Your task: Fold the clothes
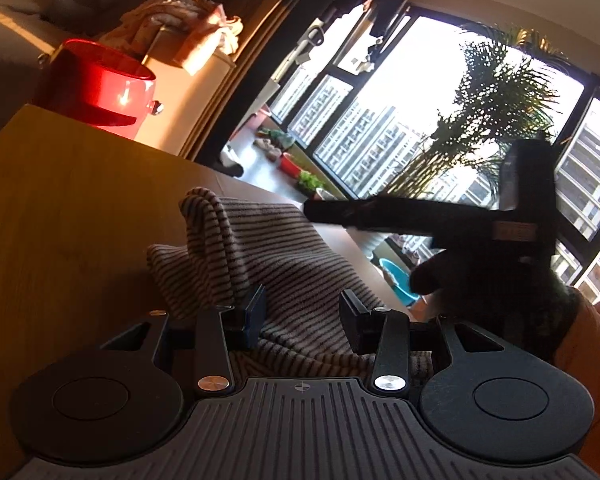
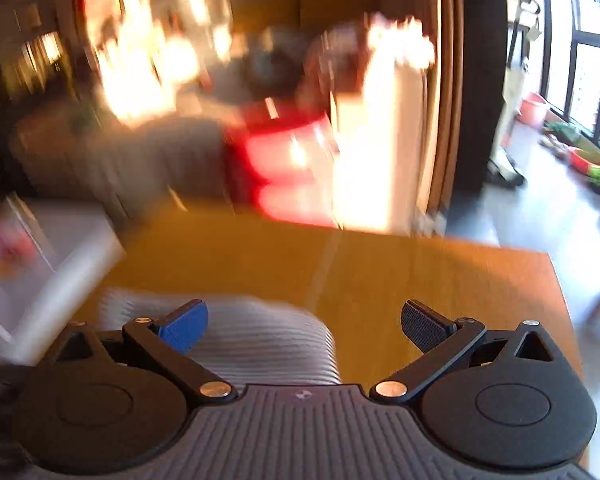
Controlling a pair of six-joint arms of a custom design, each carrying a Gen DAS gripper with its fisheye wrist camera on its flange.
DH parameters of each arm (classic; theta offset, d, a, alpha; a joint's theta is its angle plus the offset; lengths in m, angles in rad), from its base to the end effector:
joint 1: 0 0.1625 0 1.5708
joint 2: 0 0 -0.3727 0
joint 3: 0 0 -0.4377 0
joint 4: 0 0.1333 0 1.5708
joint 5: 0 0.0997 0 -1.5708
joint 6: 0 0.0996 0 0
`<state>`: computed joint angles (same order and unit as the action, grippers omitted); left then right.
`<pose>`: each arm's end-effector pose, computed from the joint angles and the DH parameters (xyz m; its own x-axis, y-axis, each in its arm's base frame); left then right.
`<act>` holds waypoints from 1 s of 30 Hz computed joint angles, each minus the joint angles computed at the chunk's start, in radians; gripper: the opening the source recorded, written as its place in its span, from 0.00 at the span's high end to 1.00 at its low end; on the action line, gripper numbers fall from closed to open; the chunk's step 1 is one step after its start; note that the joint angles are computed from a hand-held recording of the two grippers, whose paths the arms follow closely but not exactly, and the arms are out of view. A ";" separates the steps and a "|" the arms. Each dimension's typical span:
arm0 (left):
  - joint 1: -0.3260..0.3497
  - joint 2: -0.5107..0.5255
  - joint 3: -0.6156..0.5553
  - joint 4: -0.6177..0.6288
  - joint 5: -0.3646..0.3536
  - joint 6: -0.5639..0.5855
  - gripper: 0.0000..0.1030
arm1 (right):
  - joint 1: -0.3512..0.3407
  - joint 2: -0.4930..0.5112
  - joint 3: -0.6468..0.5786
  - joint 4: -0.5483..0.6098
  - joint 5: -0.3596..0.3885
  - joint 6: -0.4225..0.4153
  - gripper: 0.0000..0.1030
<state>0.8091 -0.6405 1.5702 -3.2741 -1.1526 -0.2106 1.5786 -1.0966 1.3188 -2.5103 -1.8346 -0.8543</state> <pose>-0.3543 -0.6232 0.0390 -0.9414 0.3077 -0.1380 0.3036 0.5952 -0.7440 0.1131 -0.7346 0.3907 -0.6305 -0.4606 0.6248 -0.7329 0.6185 -0.2835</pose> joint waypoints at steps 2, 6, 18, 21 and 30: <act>-0.001 0.001 0.000 -0.001 0.005 0.006 0.56 | -0.003 0.035 -0.011 0.001 -0.047 -0.018 0.00; -0.001 -0.001 0.005 -0.005 0.000 0.007 0.56 | -0.020 -0.021 0.023 0.008 0.026 0.016 0.00; 0.000 -0.006 0.009 -0.004 -0.002 0.006 0.56 | -0.123 -0.236 0.250 0.024 0.183 0.074 0.00; 0.000 -0.005 0.009 -0.005 -0.001 0.007 0.56 | -0.128 -0.237 0.248 0.031 0.195 0.098 0.00; -0.001 -0.014 0.023 -0.014 -0.001 -0.022 0.56 | -0.140 -0.287 0.288 0.081 0.272 0.071 0.00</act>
<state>0.8077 -0.6548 1.5930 -3.2885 -1.1531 -0.2321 1.4389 -1.3831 1.6070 -2.4290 -1.5628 -0.7834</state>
